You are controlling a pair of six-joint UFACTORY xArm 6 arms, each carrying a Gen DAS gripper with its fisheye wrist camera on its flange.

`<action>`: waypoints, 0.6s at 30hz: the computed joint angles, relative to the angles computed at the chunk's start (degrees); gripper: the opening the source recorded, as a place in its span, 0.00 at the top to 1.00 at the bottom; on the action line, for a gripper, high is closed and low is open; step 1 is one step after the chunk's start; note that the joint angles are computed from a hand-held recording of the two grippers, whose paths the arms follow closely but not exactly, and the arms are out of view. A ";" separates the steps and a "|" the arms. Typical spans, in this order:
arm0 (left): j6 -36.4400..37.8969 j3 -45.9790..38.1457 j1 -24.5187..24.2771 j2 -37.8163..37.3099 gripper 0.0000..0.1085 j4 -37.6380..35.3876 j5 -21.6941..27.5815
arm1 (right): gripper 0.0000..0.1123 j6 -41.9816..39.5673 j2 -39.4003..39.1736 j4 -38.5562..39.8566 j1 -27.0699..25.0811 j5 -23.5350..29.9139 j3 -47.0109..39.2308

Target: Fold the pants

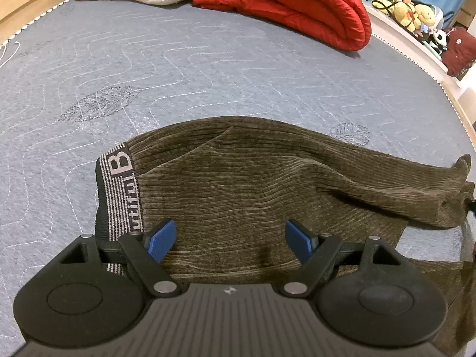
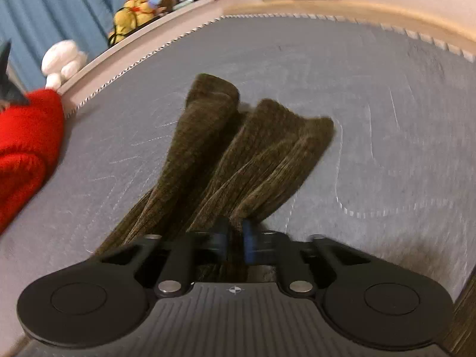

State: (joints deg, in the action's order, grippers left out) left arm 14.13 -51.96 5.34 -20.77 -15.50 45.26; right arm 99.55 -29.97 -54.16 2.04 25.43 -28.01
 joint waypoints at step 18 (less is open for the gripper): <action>4.24 -4.88 8.78 3.05 0.22 -6.17 2.04 | 0.69 11.57 -25.40 2.52 20.39 44.88 2.60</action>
State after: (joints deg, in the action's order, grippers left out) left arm 18.37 -56.84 14.11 -17.72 -21.67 47.30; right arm 111.12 -55.37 -51.64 22.43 70.31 -25.40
